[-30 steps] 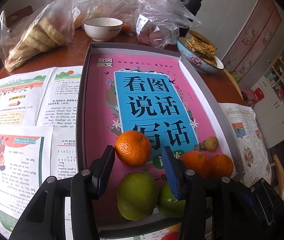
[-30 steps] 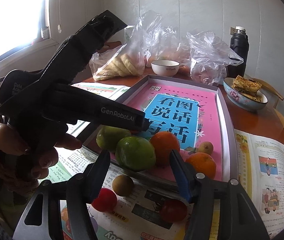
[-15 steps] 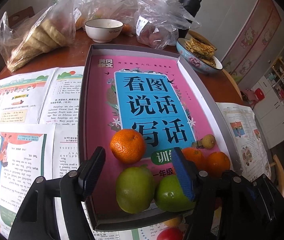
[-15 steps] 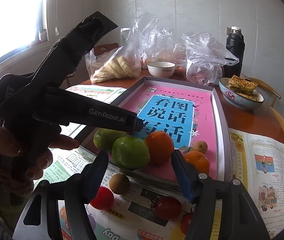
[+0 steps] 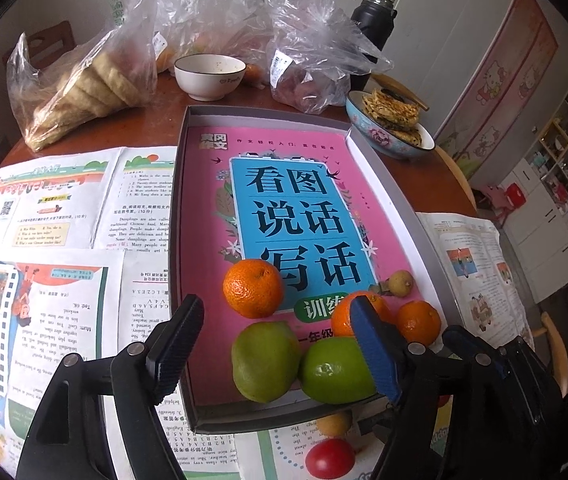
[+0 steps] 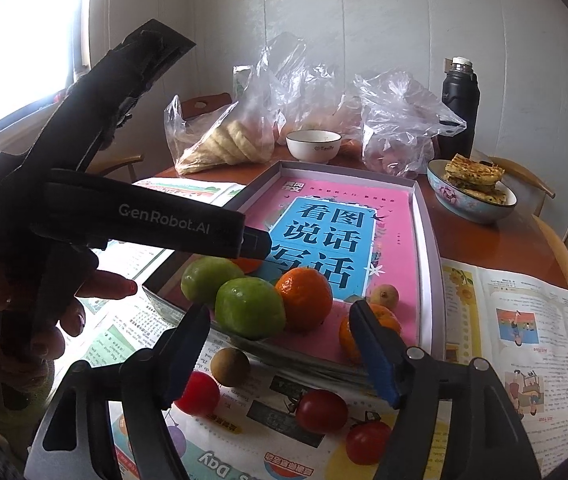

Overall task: Organize fruits
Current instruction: 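Withdraw both grippers from the box and back over the newspaper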

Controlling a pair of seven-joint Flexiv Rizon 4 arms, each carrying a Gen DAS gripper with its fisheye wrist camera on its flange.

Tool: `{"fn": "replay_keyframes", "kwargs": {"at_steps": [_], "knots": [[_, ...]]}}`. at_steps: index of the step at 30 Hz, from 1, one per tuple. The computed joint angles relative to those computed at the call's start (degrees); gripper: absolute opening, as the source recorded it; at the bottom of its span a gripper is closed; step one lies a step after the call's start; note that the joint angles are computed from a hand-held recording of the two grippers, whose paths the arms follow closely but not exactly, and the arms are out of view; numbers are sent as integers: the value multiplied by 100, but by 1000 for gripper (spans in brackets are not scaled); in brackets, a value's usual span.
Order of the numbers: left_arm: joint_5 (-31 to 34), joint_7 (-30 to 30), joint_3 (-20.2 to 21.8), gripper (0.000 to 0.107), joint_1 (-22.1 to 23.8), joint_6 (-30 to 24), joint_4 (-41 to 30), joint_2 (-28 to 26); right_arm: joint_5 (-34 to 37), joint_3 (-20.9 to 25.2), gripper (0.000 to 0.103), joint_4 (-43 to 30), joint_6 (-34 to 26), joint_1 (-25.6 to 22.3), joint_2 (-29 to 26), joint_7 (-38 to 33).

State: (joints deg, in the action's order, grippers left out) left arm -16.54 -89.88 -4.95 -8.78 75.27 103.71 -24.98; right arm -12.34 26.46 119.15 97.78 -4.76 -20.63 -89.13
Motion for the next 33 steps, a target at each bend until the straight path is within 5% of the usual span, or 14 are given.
{"fn": "replay_keyframes", "kwargs": {"at_steps": [15,33], "knots": [[374,-411,266,80,-139,150,329,349,163,189,77,-32,-58,-187,40,-168],[170,-191,31,80,-20,378,799,746,207,-100,79,60,25,-79,310,-120]]}}
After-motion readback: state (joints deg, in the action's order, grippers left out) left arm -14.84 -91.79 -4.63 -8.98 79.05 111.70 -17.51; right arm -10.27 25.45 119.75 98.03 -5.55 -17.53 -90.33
